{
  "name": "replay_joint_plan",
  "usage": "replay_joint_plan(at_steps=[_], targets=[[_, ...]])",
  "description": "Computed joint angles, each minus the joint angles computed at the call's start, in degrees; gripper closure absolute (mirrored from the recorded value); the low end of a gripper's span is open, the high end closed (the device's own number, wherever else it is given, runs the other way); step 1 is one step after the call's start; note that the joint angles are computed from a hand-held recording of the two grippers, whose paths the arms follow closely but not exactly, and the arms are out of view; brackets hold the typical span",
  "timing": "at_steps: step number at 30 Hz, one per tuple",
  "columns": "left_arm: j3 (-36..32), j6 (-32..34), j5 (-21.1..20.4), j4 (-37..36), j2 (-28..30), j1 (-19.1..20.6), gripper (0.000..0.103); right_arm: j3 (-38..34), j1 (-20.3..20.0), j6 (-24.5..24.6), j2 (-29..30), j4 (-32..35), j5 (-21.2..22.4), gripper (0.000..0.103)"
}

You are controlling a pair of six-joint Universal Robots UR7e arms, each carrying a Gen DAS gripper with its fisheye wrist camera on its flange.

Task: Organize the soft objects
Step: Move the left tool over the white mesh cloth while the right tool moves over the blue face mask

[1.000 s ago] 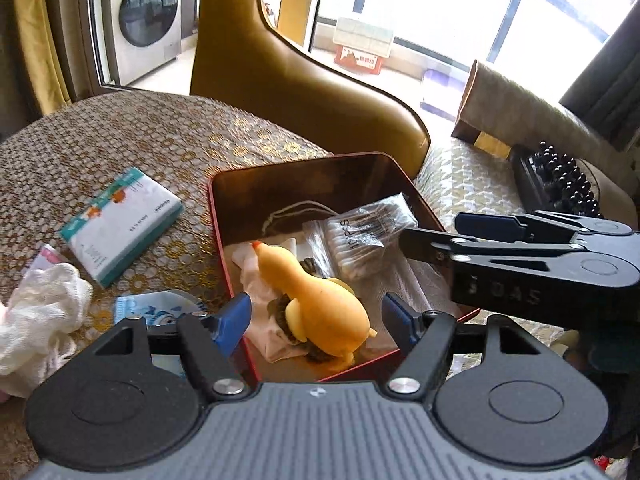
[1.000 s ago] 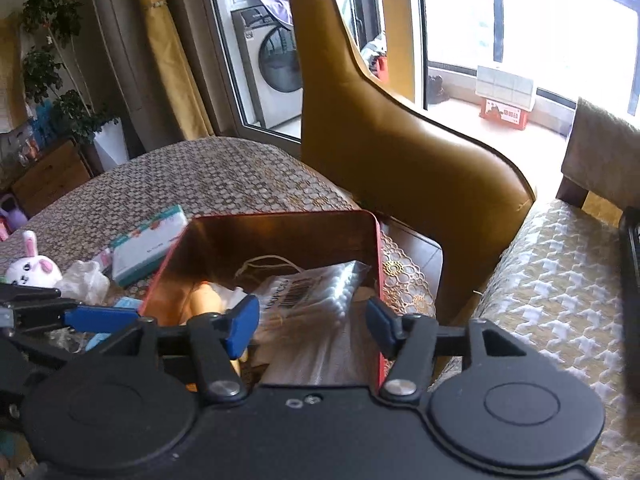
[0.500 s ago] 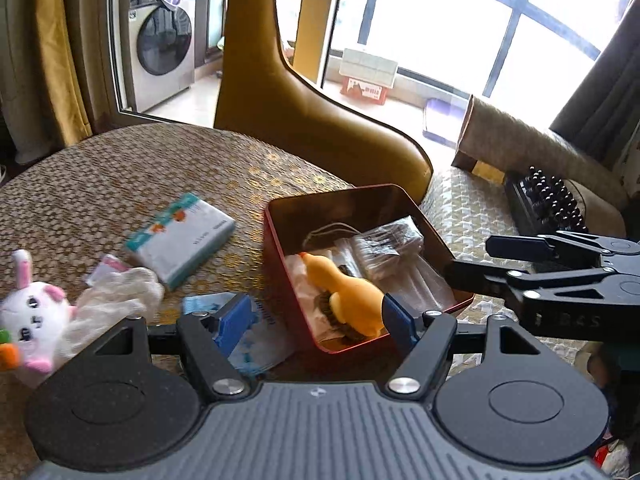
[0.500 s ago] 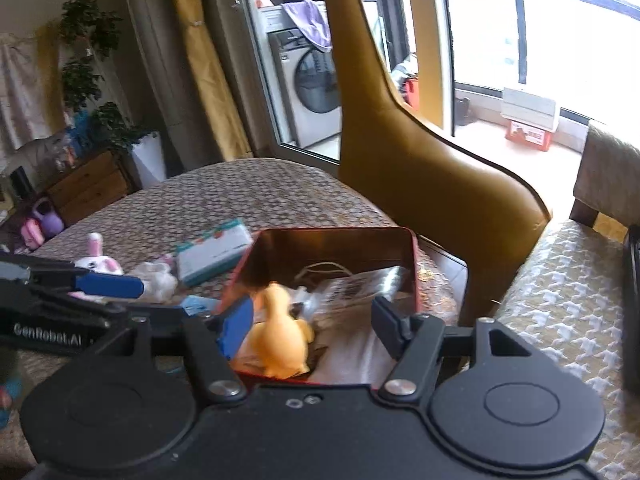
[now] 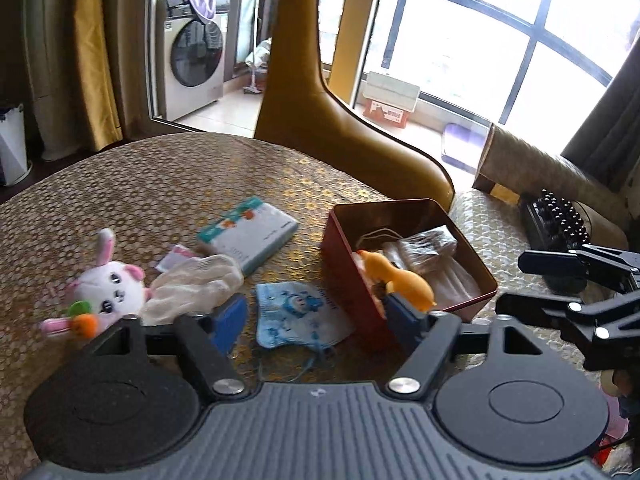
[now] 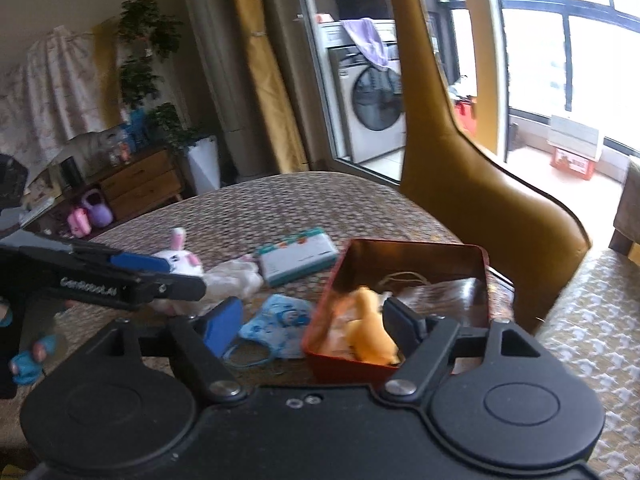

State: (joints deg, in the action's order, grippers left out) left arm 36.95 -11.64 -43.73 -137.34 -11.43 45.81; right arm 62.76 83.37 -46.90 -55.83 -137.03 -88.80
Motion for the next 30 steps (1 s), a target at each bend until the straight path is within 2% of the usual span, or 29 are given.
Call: replay_joint_plan(at_steps=[6,13,15,17,19,23,28,30], targets=[[8.63,-0.36,0.06,-3.74,-4.88,0.38,0.019,2.66,0.90,-3.10,-1.04,1.11,0.62,0.018],[14.51,-0.29,-0.74,-7.13,-8.23,1.24,0.016,2.87,1.66,-6.35,-0.96,3.90,1.31,0.008],[15.12,0.49,-0.80,-7.36,-8.58,1.57,0.014,2.46,1.82,-8.20,-0.63,5.74,1.33,0.005],[15.45,1.68,-0.75,-8.21,-8.58,1.81,0.005,2.45,1.95,-10.02,-0.42,7.07,1.21,0.003],[15.42,2.93,-0.88,-9.40,-8.32,2.17,0.001,2.81,2.09,-11.44,-0.18,7.66,0.85,0.002],[12.89,3.60,-0.52,-9.17,-6.70,3.18,0.001,3.73,2.43,-13.24,0.88,6.94,-0.49,0.002],[5.79,1.50,-1.12,-3.24,-3.63,5.02,0.001,3.20,2.94,-15.03,3.41,5.60,-2.32,0.002],[1.45,1.29,0.10,-0.44,-1.46,5.44,0.001,2.79,3.15,-16.01,4.46,5.55,-3.03,0.002]])
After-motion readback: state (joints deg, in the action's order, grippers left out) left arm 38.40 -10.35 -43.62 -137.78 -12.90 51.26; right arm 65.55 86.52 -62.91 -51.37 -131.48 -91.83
